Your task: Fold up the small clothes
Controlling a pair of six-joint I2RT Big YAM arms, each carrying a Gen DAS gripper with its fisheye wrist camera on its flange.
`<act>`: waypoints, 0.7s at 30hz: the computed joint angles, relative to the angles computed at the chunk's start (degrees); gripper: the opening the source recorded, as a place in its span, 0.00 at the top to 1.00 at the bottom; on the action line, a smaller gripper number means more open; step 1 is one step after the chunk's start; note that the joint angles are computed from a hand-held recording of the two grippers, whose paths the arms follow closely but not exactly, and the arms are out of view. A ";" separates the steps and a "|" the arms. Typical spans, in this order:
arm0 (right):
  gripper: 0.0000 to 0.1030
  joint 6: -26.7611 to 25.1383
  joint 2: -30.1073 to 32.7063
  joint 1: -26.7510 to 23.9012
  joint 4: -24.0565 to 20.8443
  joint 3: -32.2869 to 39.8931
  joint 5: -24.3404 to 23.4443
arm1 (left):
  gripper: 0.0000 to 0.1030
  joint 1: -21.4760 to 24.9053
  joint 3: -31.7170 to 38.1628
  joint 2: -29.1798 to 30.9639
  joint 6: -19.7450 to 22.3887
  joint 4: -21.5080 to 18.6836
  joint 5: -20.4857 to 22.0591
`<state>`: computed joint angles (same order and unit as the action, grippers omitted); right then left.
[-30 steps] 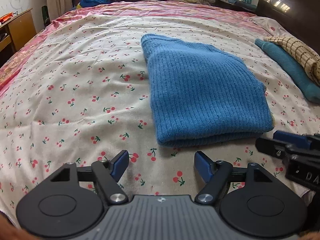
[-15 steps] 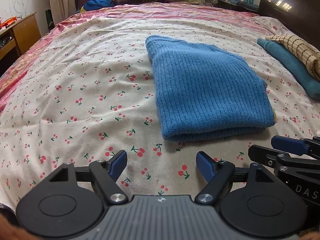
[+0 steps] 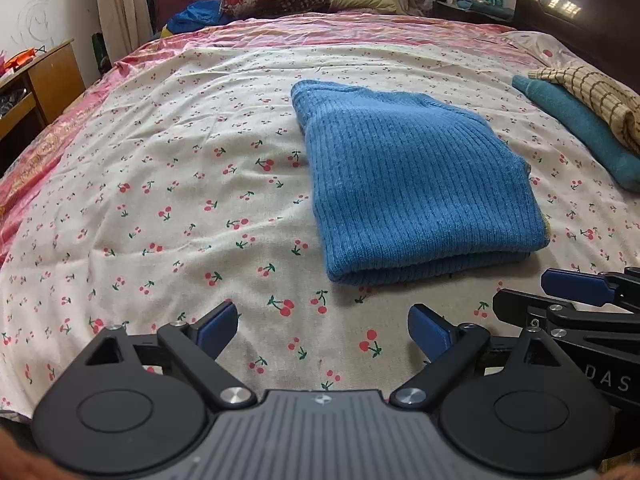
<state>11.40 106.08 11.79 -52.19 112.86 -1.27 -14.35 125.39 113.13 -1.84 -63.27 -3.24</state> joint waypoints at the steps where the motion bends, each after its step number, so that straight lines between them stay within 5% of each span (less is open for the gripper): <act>1: 0.54 0.01 0.05 0.00 -0.16 0.08 -0.03 | 0.05 0.02 0.02 0.01 -0.07 -0.06 0.02; 21: 0.51 -0.01 -0.14 0.35 -0.55 -0.19 0.47 | 0.04 0.31 -0.89 -0.69 -1.64 -0.16 0.34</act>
